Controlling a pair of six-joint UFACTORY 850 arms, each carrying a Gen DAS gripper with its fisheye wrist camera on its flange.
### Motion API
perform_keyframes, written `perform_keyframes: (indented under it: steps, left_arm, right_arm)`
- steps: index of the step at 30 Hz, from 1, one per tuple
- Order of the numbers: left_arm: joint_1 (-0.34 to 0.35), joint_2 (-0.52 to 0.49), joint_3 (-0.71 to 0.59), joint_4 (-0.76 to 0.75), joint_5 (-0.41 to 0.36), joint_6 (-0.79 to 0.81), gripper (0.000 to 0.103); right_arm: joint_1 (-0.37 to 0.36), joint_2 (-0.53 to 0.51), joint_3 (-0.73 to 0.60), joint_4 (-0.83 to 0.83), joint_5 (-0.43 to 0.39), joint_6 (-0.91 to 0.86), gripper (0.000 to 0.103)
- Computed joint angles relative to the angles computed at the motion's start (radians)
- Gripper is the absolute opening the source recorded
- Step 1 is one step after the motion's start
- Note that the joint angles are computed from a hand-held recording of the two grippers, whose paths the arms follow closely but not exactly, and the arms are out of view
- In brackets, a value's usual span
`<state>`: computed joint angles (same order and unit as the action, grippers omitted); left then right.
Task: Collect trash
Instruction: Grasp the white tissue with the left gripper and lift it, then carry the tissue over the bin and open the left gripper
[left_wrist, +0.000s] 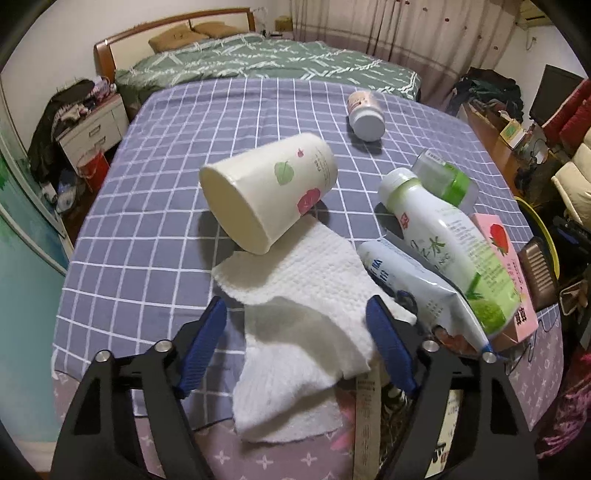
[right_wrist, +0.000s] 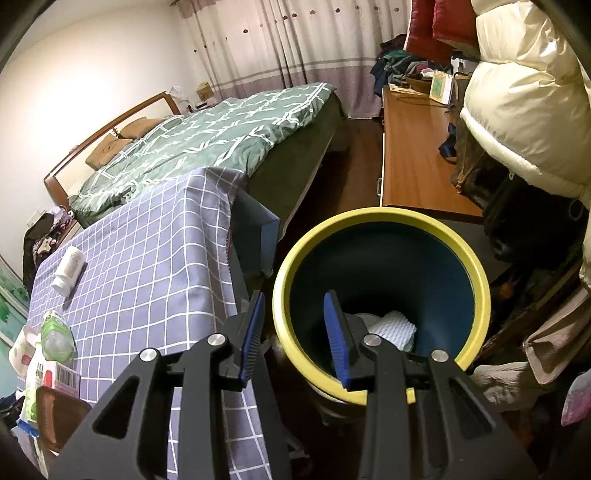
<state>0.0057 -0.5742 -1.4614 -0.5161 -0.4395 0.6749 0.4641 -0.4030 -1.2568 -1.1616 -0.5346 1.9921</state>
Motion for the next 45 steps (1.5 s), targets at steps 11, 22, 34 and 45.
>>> perform_keyframes:
  steps: [11,22,34,45]
  left_arm:
    - [0.002,-0.019,-0.015,-0.006,-0.032,0.006,0.018]
    - [0.029,0.114,0.102,-0.180,0.013,0.219,0.009]
    - [-0.005,0.202,0.086,-0.375,0.012,0.445,0.009]
    - [-0.188,0.081,-0.161,-0.297,-0.130,0.394,0.009]
  right_arm:
    - [0.008,-0.003,-0.004,-0.014,0.021,0.004,0.032]
    - [0.031,0.032,0.021,-0.084,0.011,0.066,0.032]
    - [0.058,0.097,0.096,-0.158,-0.012,0.161,0.032]
    - [0.078,0.212,0.246,-0.225,-0.103,0.295,0.032]
